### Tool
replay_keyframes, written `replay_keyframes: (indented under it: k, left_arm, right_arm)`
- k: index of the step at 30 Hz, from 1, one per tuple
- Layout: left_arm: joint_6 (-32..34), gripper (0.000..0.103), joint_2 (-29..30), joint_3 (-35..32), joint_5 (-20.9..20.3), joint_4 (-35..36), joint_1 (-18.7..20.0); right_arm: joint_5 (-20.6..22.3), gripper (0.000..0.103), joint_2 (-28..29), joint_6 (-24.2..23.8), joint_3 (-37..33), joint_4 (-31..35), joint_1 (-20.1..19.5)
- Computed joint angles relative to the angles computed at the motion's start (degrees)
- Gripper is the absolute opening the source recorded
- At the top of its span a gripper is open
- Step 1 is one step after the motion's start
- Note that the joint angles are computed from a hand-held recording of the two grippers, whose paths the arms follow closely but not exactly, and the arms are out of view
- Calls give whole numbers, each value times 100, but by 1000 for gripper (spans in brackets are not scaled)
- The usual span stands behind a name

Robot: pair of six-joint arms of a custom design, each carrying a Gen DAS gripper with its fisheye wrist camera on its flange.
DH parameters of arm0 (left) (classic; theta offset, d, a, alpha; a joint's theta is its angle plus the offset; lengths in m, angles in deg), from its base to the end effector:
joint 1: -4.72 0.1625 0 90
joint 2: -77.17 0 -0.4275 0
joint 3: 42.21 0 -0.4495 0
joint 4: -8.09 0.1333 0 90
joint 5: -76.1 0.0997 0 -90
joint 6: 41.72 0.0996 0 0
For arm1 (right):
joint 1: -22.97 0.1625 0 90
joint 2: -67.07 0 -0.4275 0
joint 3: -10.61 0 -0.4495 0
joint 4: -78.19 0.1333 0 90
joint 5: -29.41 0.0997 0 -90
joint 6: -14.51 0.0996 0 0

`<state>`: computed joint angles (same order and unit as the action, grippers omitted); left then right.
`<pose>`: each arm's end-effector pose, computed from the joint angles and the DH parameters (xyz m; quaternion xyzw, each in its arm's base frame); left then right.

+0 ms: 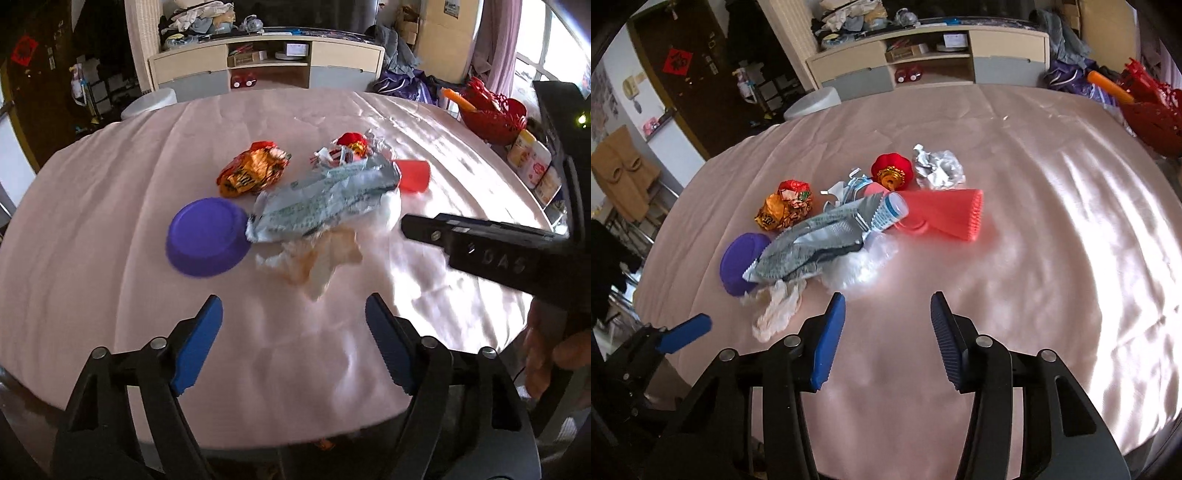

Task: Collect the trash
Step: 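Pinch the crumpled tissue with left tool while right tool grasps plastic wrap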

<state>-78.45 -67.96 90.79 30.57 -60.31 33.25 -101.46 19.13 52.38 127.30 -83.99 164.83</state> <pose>-0.0571 -0.2622 0.4149 0.2281 0.8944 -0.2350 0.3047 0.4773 -0.2881 -0.0083 0.1037 -0.9309 0.2661 0.2276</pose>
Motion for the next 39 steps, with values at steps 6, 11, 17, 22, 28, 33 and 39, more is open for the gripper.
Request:
replay_keyframes:
  k: [6, 11, 17, 22, 28, 33, 39]
  left_arm:
    - [975, 47, 313, 160, -87, -1004, 478]
    - [1296, 14, 428, 194, -283, -1295, 690]
    - [1169, 4, 236, 143, -290, -979, 450]
    - [681, 4, 101, -5, -225, -416, -48]
    - [248, 4, 83, -193, -165, 65, -356]
    - [554, 4, 244, -202, -82, -308, -15]
    - [971, 4, 315, -149, -109, -616, 344]
  right_arm:
    - [251, 42, 202, -228, -123, -279, -214]
    - [329, 14, 270, -354, -167, -437, -263]
    - [161, 2, 201, -432, -140, -492, -109]
    - [47, 2, 4, -374, -105, -348, -5]
    - [-34, 6, -57, -145, -193, 25, 30]
    - [32, 59, 48, -142, -208, 4, -6]
    - [-80, 61, 319, -389, -350, -53, -85]
